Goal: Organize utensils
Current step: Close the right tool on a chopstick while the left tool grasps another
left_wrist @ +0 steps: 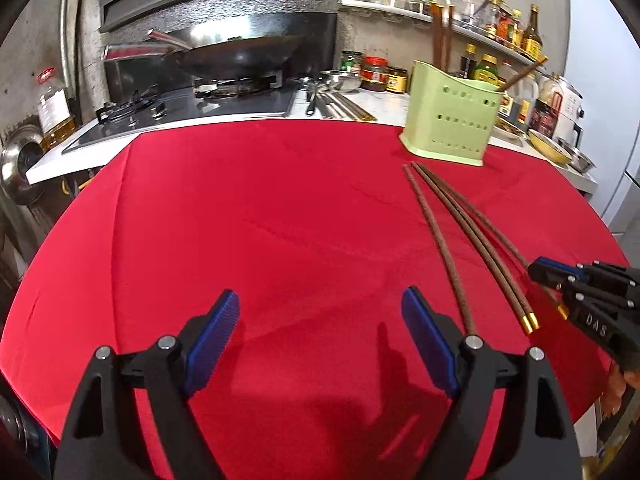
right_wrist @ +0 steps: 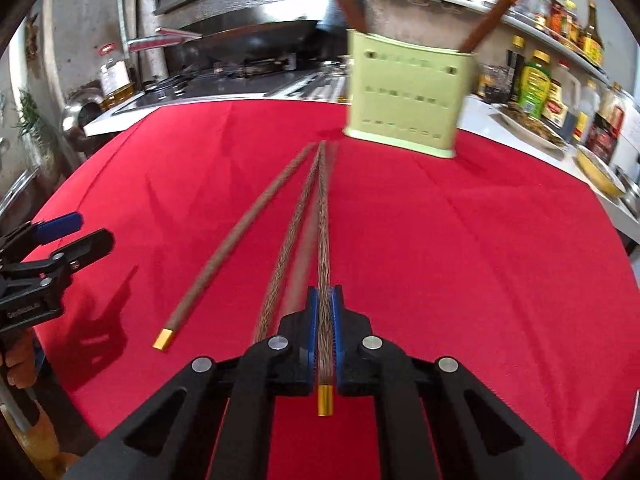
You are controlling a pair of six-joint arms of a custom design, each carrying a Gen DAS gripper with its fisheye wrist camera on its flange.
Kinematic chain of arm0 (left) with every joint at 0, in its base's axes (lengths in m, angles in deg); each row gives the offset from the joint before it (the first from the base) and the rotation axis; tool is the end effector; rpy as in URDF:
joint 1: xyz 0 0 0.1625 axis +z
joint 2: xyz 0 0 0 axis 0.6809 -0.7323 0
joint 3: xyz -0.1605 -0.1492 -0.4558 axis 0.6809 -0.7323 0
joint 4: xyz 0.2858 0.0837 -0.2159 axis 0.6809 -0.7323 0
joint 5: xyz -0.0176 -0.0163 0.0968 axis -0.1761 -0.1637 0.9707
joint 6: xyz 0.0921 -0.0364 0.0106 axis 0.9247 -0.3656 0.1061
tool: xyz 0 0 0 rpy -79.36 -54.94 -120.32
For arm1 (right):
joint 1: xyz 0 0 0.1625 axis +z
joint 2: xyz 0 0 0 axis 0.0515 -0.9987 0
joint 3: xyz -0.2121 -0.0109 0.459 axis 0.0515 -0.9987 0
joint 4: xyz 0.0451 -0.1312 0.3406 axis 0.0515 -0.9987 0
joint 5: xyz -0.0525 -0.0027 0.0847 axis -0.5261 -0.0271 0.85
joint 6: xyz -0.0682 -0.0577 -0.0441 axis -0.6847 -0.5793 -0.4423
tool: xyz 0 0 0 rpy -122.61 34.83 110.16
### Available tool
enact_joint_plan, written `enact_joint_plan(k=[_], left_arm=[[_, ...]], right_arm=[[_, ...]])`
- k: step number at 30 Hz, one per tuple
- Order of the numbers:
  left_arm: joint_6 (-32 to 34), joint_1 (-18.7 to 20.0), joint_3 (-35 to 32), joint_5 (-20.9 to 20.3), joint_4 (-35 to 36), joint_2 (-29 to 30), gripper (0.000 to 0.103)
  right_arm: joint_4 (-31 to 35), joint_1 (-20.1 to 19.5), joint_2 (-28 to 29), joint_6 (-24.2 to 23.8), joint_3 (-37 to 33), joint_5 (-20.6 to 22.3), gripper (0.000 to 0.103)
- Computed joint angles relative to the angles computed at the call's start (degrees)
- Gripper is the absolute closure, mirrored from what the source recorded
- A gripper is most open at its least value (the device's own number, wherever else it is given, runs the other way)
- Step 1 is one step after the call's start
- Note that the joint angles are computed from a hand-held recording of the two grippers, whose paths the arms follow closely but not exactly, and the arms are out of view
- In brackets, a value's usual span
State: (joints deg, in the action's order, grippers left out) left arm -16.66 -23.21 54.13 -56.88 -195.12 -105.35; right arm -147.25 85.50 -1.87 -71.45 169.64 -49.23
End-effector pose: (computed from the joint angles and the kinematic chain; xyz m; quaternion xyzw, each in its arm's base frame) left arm -0.3321 -0.3514 0.0505 0.0556 0.8362 -0.3963 0.3750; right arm 0.0933 -0.4469 0.2886 0.3464 -0.8716 0.2283 0.2611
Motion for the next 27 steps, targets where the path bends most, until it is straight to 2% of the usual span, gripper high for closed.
enact_joint_plan(k=[7, 12, 13, 15, 17, 19, 24, 27], left_arm=[[4.5, 0.0, -1.9, -0.9, -3.3, 2.2, 0.022], [11.0, 0.3, -2.4, -2.7, -11.5, 4.3, 0.031], [12.9, 0.4, -2.7, -3.3, -13.4, 4.9, 0.034], [15.9, 0.7, -3.2, -4.5, -16.1, 6.0, 0.041], [18.0, 1.1, -3.6, -5.5, -18.2, 6.8, 0.048], [20.7, 1.5, -4.2, -6.9, -20.7, 7.8, 0.056], [23.4, 1.8, -6.5, -7.3, -19.8, 9.5, 0.06], [23.1, 1.9, -7.3, -7.4, -17.8, 9.7, 0.061]], right_arm=[[3.0, -3.6, -2.3, 1.6, -2.2, -0.2, 0.096], [1.8, -4.7, -2.7, 1.4, -2.6, -1.4, 0.091], [3.5, -5.2, -3.5, 1.9, -3.0, -0.7, 0.083], [4.2, -5.9, -4.5, 1.6, -3.0, 0.7, 0.072], [4.4, -6.6, -5.4, 0.4, -2.4, 2.3, 0.068], [4.9, -7.2, -6.1, -0.9, -2.1, 3.7, 0.067], [5.4, -8.3, -6.2, -2.5, -2.0, 4.2, 0.066], [4.3, -8.9, -6.3, -4.7, -1.1, 5.3, 0.074]])
